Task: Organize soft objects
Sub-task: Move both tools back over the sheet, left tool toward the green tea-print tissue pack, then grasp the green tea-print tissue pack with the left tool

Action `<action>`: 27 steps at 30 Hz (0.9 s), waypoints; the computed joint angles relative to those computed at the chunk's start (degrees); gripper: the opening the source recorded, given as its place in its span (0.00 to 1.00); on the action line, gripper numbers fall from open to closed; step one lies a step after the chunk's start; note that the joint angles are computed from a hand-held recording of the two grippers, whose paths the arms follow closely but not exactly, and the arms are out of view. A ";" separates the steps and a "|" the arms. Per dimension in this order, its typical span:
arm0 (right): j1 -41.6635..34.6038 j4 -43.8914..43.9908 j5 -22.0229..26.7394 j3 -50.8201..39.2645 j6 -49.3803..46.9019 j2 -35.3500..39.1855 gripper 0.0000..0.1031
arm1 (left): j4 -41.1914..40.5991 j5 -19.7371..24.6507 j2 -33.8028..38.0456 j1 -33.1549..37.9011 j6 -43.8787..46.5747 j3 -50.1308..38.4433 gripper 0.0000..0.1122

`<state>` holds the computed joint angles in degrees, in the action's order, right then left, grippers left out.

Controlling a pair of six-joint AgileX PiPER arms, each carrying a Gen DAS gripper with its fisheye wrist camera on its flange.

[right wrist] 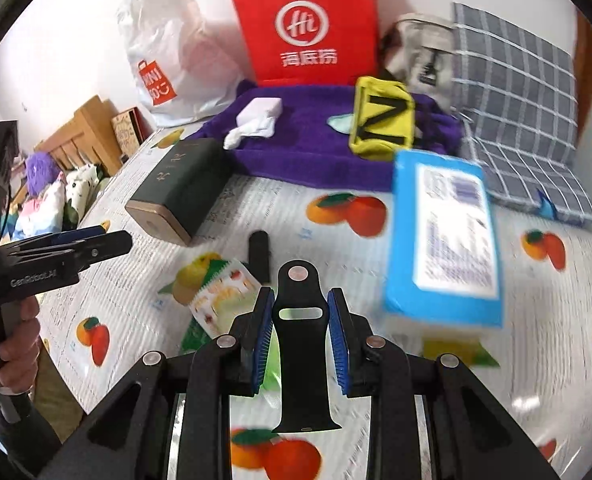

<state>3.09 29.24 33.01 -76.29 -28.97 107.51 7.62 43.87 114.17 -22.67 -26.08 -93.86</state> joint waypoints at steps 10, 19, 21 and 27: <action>-8.27 9.03 -2.98 10.43 -10.98 -3.53 0.26 | 4.92 5.51 3.45 -8.49 -5.42 -5.32 0.57; -12.57 13.63 -5.52 13.07 -16.14 -2.44 0.26 | 1.65 9.58 10.00 -12.40 -2.92 -14.63 0.63; -13.34 14.48 -5.38 13.14 -16.97 -2.02 0.26 | 1.99 11.99 12.66 -13.41 -3.15 -18.64 0.64; -15.15 16.04 -4.61 12.49 -18.68 -0.42 0.26 | 1.70 19.17 20.47 -14.43 -3.58 -30.24 0.64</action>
<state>-12.05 45.28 28.40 -63.80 -47.65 107.09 9.33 63.04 134.64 -37.11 -29.66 -124.10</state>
